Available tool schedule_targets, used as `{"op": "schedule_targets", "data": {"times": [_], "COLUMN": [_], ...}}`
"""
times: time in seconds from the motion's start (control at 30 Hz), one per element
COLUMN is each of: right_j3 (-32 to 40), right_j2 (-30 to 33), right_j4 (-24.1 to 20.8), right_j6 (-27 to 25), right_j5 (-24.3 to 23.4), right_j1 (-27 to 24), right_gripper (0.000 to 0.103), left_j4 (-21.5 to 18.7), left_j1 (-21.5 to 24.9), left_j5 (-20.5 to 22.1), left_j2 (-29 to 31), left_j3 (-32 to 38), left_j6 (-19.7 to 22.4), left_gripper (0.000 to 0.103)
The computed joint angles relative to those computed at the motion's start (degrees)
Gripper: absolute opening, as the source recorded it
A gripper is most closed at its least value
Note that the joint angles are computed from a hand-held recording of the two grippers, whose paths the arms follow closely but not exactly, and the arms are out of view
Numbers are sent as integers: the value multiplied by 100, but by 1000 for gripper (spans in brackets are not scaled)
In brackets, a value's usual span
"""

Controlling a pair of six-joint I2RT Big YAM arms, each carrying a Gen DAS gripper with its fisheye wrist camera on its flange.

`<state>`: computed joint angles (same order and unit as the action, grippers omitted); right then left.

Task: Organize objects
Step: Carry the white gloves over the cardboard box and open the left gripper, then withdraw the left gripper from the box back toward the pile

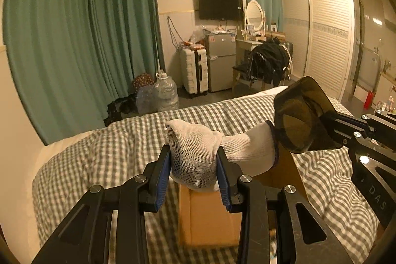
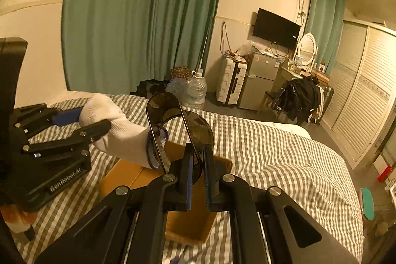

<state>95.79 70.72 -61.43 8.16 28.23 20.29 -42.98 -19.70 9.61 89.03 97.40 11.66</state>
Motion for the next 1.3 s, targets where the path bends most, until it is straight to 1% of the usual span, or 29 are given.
{"op": "schedule_targets", "data": {"times": [0.17,0.3,0.37,0.5,0.67,0.7,0.73,0.83,0.87,0.9,0.93,0.97,1.0,1.03,1.07,1.13,1.17,1.23,1.3], "right_j3": [101,51,-95,-322,-547,-561,-585,-633,-661,-676,-701,-704,-720,-723,-730,-663,-595,-473,-337], "right_j2": [416,717,767,849,934,954,952,924,884,845,780,721,650,564,475,331,247,86,-68], "right_j4": [244,381,496,614,640,643,639,608,621,623,641,645,649,656,659,593,520,382,250], "right_j6": [-140,-187,-225,-236,-241,-228,-208,-65,-24,4,30,70,124,176,209,253,257,250,238], "right_j5": [-508,-834,-974,-1149,-1322,-1398,-1462,-1537,-1568,-1608,-1685,-1694,-1628,-1543,-1494,-1427,-1366,-1160,-971], "right_j1": [-497,-831,-990,-1127,-1239,-1282,-1310,-1346,-1364,-1372,-1379,-1356,-1320,-1285,-1258,-1195,-1149,-1021,-897], "right_gripper": [7,7,7,7,7,7,7,8,10,12,17,26,31,41,45,49,52,57,58], "left_j4": [-95,-119,-213,-243,-350,-361,-378,-406,-398,-355,-303,-276,-223,-235,-260,-295,-317,-333,-392], "left_j1": [-138,-178,-215,-277,-331,-333,-335,-304,-291,-288,-279,-281,-274,-279,-280,-275,-271,-219,-164], "left_j5": [-114,-147,-170,-97,-98,-86,-61,37,73,75,49,10,24,33,34,3,-11,-3,48], "left_j2": [581,872,989,1099,1237,1242,1262,1202,1160,1076,982,913,792,755,648,459,392,139,-56], "left_j3": [410,512,527,448,465,456,474,437,413,352,277,249,175,189,166,136,147,83,111], "left_j6": [-36,112,252,415,518,521,502,431,411,386,372,337,322,318,314,300,294,254,170], "left_gripper": [35,35,35,35,35,36,40,47,49,59,71,75,77,78,78,78,79,84,88]}}
